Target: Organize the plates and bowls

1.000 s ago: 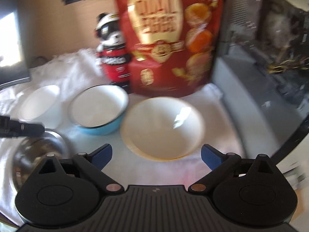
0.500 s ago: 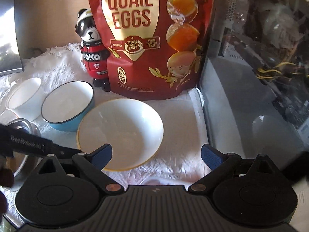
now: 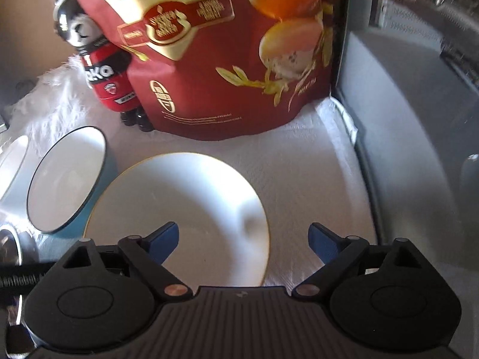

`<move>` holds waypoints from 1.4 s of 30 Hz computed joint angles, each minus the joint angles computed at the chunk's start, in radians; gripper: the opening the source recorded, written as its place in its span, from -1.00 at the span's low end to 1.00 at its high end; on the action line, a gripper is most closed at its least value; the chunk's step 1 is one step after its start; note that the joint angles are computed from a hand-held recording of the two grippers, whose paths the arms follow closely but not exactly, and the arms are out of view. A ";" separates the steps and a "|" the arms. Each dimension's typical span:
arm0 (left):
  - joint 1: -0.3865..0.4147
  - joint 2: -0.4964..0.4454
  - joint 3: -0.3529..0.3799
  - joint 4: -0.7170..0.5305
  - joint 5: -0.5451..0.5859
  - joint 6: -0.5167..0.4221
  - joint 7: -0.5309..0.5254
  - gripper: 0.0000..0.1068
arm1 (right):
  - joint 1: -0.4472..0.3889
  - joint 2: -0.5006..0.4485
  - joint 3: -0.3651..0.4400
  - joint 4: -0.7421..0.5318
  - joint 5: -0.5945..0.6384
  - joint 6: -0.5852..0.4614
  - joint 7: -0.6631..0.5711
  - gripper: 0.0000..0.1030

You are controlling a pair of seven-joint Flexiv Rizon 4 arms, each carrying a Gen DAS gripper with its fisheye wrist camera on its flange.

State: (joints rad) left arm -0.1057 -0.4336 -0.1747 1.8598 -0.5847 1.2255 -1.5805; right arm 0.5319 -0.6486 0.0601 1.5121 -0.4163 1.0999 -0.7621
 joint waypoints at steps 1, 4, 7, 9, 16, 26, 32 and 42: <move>0.000 -0.005 -0.001 -0.005 0.002 -0.002 0.003 -0.38 | -0.004 -0.009 0.005 -0.011 0.006 -0.004 -0.005 0.77; 0.004 -0.013 -0.008 -0.015 0.002 -0.004 0.023 -0.38 | -0.015 -0.037 0.024 -0.048 0.031 -0.016 -0.029 0.68; 0.013 -0.022 -0.028 -0.017 -0.018 0.011 0.049 -0.39 | -0.022 -0.061 0.041 -0.079 0.064 -0.018 -0.052 0.63; 0.031 -0.027 -0.065 -0.011 -0.061 0.032 0.093 -0.51 | -0.032 -0.070 0.063 -0.095 0.094 -0.023 -0.076 0.55; 0.010 0.039 -0.012 0.051 -0.062 -0.010 0.057 -0.52 | -0.073 -0.052 0.151 -0.101 0.219 -0.035 -0.176 0.53; -0.027 0.226 0.059 0.266 -0.073 -0.001 0.027 -0.51 | -0.126 -0.008 0.299 -0.076 0.463 -0.081 -0.418 0.53; -0.039 0.270 0.099 0.311 -0.028 -0.024 -0.060 -0.51 | -0.113 0.007 0.319 -0.067 0.551 -0.101 -0.514 0.53; -0.041 0.299 0.110 0.322 -0.016 -0.060 -0.090 -0.52 | -0.095 0.030 0.302 -0.038 0.584 -0.071 -0.547 0.53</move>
State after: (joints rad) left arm -0.1467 -0.1342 -0.0648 2.1815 -0.6010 1.1660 -1.6704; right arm 0.4366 -0.6181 0.3623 1.4744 0.1676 1.0291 -1.3086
